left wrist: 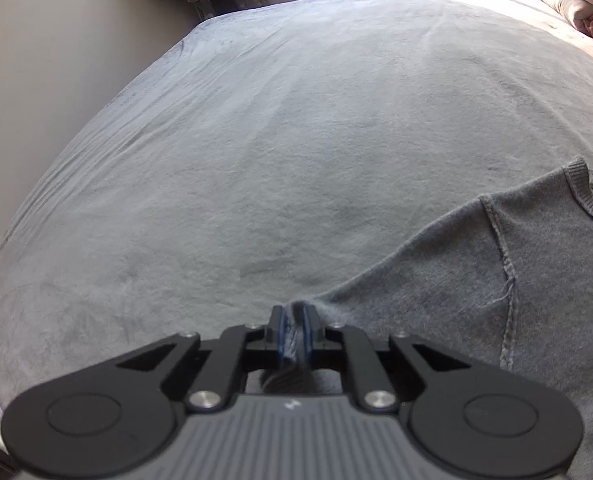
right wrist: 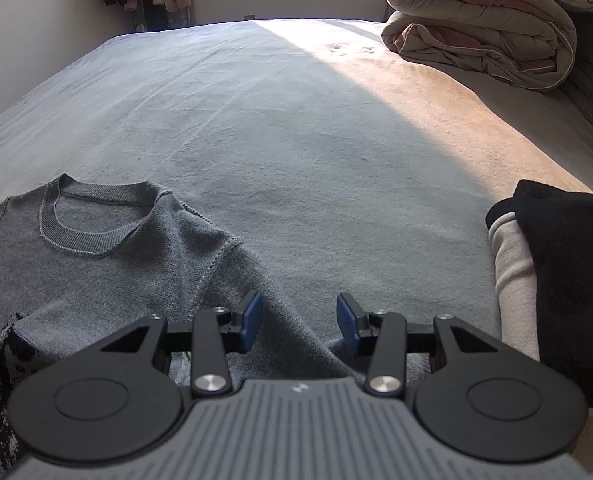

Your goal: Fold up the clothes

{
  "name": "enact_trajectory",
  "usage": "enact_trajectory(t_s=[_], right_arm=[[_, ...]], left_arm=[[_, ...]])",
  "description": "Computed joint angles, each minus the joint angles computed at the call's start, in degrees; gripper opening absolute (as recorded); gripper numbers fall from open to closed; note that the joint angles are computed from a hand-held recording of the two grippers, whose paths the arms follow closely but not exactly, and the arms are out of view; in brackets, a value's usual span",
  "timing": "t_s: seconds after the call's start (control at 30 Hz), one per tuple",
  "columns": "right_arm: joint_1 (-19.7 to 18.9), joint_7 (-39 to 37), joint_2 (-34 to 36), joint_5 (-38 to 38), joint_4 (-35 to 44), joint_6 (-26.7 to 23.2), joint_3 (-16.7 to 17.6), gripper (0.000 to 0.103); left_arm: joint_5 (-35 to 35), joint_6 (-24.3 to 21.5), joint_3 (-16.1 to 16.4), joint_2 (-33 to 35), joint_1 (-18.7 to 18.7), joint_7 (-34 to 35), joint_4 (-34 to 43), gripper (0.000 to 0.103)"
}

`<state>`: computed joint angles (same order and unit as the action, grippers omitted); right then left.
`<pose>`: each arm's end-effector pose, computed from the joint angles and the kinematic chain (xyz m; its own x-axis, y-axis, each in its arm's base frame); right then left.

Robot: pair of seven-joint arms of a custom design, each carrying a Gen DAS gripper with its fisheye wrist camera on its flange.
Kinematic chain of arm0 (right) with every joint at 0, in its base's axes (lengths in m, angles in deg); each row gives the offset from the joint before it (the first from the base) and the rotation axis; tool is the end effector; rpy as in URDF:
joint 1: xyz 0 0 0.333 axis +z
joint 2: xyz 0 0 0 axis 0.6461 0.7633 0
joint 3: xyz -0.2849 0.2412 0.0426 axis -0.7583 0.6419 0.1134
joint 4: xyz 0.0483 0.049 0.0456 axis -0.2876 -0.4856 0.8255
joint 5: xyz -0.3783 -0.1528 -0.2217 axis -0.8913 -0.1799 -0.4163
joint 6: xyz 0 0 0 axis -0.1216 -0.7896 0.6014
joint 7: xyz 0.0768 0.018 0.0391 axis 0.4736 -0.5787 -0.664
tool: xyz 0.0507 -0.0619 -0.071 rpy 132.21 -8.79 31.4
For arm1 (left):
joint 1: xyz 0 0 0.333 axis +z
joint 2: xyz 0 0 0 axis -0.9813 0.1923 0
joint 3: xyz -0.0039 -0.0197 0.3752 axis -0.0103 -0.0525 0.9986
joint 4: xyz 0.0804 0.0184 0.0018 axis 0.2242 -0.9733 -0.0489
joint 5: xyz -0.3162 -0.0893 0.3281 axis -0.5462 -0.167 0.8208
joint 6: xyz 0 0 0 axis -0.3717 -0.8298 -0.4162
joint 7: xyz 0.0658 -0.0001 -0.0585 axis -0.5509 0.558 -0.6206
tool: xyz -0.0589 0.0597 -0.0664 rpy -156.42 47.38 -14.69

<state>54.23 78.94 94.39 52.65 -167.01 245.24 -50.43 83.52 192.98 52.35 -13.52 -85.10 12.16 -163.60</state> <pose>0.6909 0.2223 0.5064 0.5466 -0.8356 -0.0540 -0.6347 -0.3714 -0.6777 0.5070 -0.1572 0.5231 0.5120 -0.8084 -0.2905 -0.7615 -0.2707 -0.5889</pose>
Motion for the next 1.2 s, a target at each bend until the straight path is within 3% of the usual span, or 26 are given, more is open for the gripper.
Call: enact_trajectory(t_s=[0.03,0.1,0.17,0.2,0.23,0.27,0.37,0.43,0.5,0.63,0.7,0.8,0.93,1.03,1.13,1.2], right_arm=[[-0.2,-0.5,0.5,0.6,0.6,-0.4,0.2,0.046],[-0.2,-0.5,1.5,1.1,1.6,-0.8,0.3,0.046],[0.1,-0.1,1.8,1.3,1.3,0.2,0.5,0.045],[0.2,0.0,2.0,1.4,1.2,0.7,0.6,0.033],[-0.3,-1.8,1.9,2.5,1.0,0.4,1.3,0.009],[-0.6,-3.8,1.9,3.6,0.9,0.1,1.9,0.005],[2.5,-1.6,1.4,-4.1,-1.2,7.6,-0.3,0.005],[5.7,4.6,1.6,-11.3,-2.4,14.8,-3.7,0.005],[5.6,6.7,2.1,-13.9,-1.7,15.1,-4.1,0.005],[3.8,4.8,2.2,-15.4,-0.5,9.5,-2.0,0.01],[1.0,1.0,2.5,-9.4,0.4,8.6,1.3,0.018],[-1.7,-4.4,2.9,-0.1,1.9,6.7,4.6,0.048],[-2.9,-12.9,4.8,9.5,5.6,3.3,7.1,0.045],[-3.0,-16.3,5.8,15.2,8.3,-3.6,7.8,0.027],[-3.2,-17.2,6.3,23.0,9.8,-10.9,8.2,0.026],[-1.2,-15.1,6.9,22.4,10.4,-12.0,7.0,0.026]], left_arm=[[0.7,1.9,0.0,0.1,0.1,-0.8,-0.1,0.028],[2.0,6.5,0.2,0.2,0.3,-2.6,-0.6,0.035],[2.8,10.4,0.4,1.1,0.5,-3.3,-0.5,0.035],[3.2,12.1,0.4,1.8,0.7,-3.7,-0.3,0.036],[3.4,13.2,0.3,2.6,0.8,-4.1,0.1,0.036],[3.7,13.7,0.3,3.4,0.9,-4.5,0.5,0.036],[4.2,13.8,0.0,5.6,0.8,-5.8,1.8,0.036],[5.1,13.8,0.0,6.3,0.7,-7.1,2.1,0.036],[6.0,14.1,0.1,6.6,0.4,-7.9,2.1,0.036],[6.4,15.4,0.7,6.4,0.3,-8.2,1.9,0.038],[7.0,16.9,1.0,6.1,0.5,-8.3,1.4,0.039],[9.0,21.8,1.4,5.8,1.2,-8.8,0.7,0.04],[11.1,26.7,1.4,6.8,2.2,-9.7,1.0,0.041],[13.2,28.8,1.2,7.9,2.7,-12.5,1.2,0.041],[17.3,30.0,0.8,9.0,2.9,-17.0,0.9,0.043],[24.1,29.2,0.0,9.5,2.9,-22.2,0.5,0.044]])
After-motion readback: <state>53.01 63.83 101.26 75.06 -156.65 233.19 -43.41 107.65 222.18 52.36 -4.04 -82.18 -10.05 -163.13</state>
